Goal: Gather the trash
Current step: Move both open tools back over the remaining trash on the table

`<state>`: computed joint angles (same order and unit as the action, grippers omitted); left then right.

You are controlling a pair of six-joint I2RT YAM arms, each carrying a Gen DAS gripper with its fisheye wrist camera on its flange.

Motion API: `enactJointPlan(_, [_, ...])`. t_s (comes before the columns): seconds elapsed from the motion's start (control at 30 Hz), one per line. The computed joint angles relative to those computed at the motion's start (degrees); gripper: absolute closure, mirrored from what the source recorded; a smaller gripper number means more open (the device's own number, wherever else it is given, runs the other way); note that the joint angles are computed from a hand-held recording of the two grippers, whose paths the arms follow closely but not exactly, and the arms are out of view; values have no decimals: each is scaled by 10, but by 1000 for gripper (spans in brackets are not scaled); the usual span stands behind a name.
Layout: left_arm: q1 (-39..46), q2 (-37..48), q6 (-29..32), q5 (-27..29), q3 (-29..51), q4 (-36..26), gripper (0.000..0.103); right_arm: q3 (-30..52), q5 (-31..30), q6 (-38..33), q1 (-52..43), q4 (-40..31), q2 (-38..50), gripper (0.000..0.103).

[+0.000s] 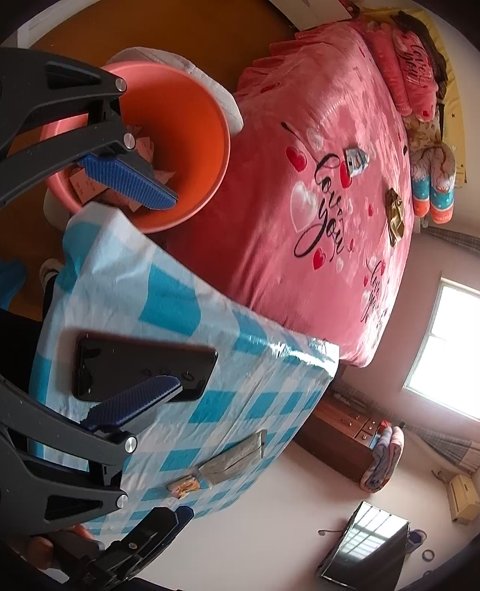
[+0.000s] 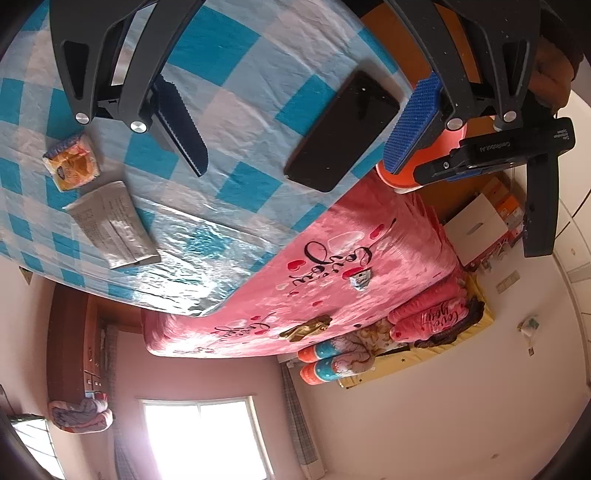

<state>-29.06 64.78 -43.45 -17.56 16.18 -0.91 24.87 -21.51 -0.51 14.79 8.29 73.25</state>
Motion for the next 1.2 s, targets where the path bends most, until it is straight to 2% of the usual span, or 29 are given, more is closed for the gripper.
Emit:
enactJointPlan(0.47, [-93,105,-33,-36,84,-4,11,-8,-57,-34,-99,8,0,8])
enactJointPlan(1.2, [-156,248,-32,-46,214,-24,11,9,-120,-78,-231,25,55,8])
